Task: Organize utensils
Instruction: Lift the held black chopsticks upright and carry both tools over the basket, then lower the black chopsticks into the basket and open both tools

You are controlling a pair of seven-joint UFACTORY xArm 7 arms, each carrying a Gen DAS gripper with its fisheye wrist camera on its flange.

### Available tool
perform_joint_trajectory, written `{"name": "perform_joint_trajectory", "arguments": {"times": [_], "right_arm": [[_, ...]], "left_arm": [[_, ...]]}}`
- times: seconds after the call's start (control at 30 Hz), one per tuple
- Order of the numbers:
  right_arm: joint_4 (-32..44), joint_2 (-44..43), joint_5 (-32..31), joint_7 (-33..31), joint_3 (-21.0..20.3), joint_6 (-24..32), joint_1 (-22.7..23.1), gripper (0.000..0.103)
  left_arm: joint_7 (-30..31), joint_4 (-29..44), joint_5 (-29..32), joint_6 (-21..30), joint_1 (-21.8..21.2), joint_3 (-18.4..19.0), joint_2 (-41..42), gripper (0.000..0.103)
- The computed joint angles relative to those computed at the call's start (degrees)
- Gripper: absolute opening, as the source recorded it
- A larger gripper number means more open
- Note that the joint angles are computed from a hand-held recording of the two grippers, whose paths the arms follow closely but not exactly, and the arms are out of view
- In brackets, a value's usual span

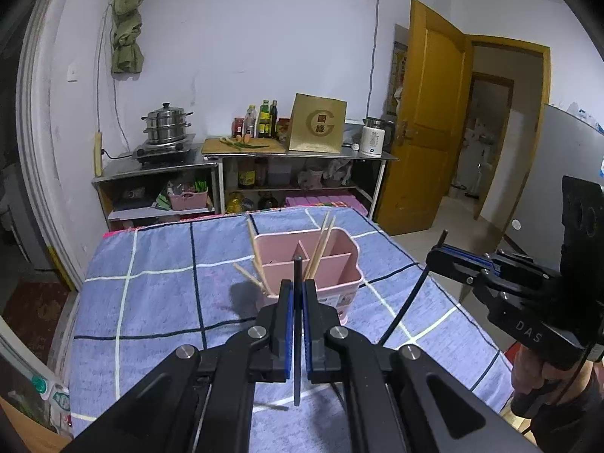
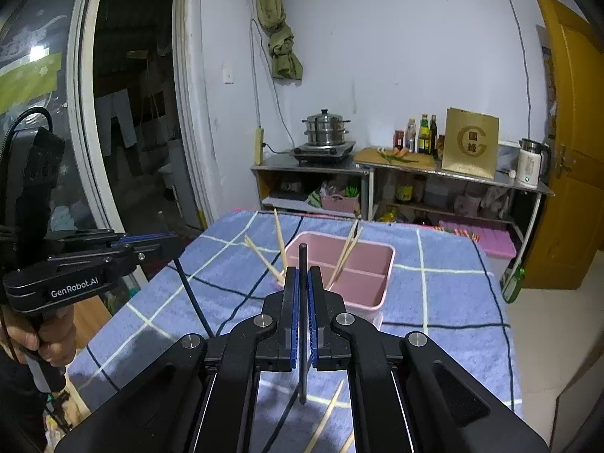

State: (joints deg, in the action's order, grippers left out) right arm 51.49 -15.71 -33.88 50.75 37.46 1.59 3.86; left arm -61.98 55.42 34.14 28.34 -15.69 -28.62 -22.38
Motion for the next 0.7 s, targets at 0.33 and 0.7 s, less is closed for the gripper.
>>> {"name": "perform_joint_trajectory", "arguments": {"times": [0.33,0.7], "right_arm": [[4.36,1.68,-1.0,0.14,-0.65,-0.44,-1.49,0.004],[14.24,7.22,-14.0,10.15,2.91,0.36,-6.87,0.004]], "left_arm": [[0.4,7.41,1.36,1.6,-0.09,2.0,4.78,0.004],[0.02,16.73,5.78,3.11,-1.48,5.06,10.01,0.004]]}}
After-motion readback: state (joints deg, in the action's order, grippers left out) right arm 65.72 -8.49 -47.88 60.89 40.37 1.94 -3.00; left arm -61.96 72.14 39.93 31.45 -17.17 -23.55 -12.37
